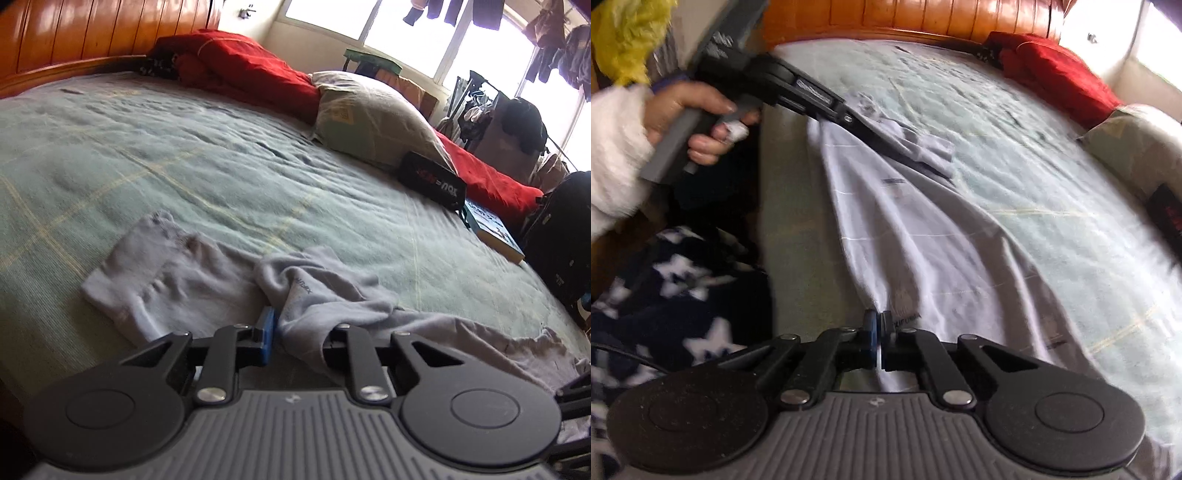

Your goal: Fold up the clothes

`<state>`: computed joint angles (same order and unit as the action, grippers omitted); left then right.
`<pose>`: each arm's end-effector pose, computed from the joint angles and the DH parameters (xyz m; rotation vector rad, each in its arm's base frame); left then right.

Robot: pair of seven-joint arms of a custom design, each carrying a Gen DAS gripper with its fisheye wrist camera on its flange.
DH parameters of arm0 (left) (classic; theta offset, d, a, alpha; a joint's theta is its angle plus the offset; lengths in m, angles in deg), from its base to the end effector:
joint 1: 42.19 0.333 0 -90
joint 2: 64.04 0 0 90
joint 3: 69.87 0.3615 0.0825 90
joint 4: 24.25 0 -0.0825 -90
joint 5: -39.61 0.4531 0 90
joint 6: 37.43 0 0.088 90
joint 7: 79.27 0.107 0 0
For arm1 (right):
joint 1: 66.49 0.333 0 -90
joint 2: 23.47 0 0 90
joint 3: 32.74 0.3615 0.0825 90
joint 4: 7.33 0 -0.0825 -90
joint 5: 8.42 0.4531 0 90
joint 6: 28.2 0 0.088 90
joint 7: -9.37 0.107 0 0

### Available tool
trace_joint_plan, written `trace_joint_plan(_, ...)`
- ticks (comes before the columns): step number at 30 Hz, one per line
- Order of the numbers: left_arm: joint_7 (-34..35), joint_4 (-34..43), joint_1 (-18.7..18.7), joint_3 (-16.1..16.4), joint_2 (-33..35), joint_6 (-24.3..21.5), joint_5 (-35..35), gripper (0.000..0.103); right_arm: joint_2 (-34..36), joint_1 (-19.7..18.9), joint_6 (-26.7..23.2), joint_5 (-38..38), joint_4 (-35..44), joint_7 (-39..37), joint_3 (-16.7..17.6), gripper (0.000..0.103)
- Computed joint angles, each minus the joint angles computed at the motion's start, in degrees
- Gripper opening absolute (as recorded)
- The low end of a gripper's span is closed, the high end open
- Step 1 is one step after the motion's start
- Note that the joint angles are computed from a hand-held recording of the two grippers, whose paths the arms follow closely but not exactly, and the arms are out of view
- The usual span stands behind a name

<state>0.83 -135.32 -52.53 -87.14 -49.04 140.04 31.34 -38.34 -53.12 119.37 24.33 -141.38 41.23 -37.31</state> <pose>0.6555 -0.3096 0.4689 -1.7276 1.9498 -1.2181 0.5452 0.0732 0.4994 -2.3320 1.0084 -0.3845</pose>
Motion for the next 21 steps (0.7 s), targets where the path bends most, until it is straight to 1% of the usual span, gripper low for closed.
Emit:
trace_joint_plan(2,-1.7,0.3,-1.7,2.3,-0.1,-0.7,1.7,0.018,0.0,0.1,-2.1,0.8,0.5,-0.2,-0.4,0.003)
trace_joint_plan(5,-3.8,0.8,-2.9,4.0,0.3,-2.1,3.4,0.019,0.3,-0.2,-4.7,1.4,0.8,-0.3,-0.5,0.004)
trace_joint_plan(7,-5.0,0.9,-3.6,4.9,0.4,-2.6,4.8,0.022,0.5,-0.5,-4.6,0.9,0.6,-0.1,0.0,0.004)
trace_joint_plan(9,-5.3,0.8,-3.2,4.7,0.4,-2.8,5.2,0.023,0.3,-0.6,-5.8,1.9,0.8,0.3,-0.2,0.009)
trace_joint_plan(12,-10.0,0.6,-7.1,9.5,-0.8,-4.2,11.4,0.035,-2.1,-1.2,-6.4,4.3,0.2,-0.2,-1.3,0.012)
trace_joint_plan(13,-11.9,0.7,-8.3,11.1,-1.1,-4.9,14.3,0.044,-3.2,-1.8,-5.5,4.4,-0.5,0.6,-1.4,0.013)
trace_joint_plan(14,-13.7,0.8,-9.2,12.5,-1.4,-5.6,17.2,0.051,-4.2,-2.4,-4.5,4.1,-1.1,1.9,-1.5,0.016)
trace_joint_plan(15,-15.2,1.1,-9.6,13.1,-1.5,-6.2,19.5,0.052,-5.1,-3.3,-3.5,3.5,-1.9,3.6,-1.7,0.02)
trace_joint_plan(16,-16.5,1.4,-9.8,13.6,-1.6,-6.8,21.7,0.054,-6.0,-4.2,-2.6,2.6,-2.6,5.5,-2.0,0.022)
trace_joint_plan(18,-15.9,2.5,-8.3,11.9,-1.1,-8.4,22.5,0.054,-7.4,-5.8,-1.5,0.9,-4.3,9.3,-2.5,0.023)
trace_joint_plan(21,-17.1,3.7,-8.1,11.3,-0.1,-10.0,24.6,0.053,-8.2,-6.6,-3.3,-1.0,-6.4,13.7,-3.3,0.023)
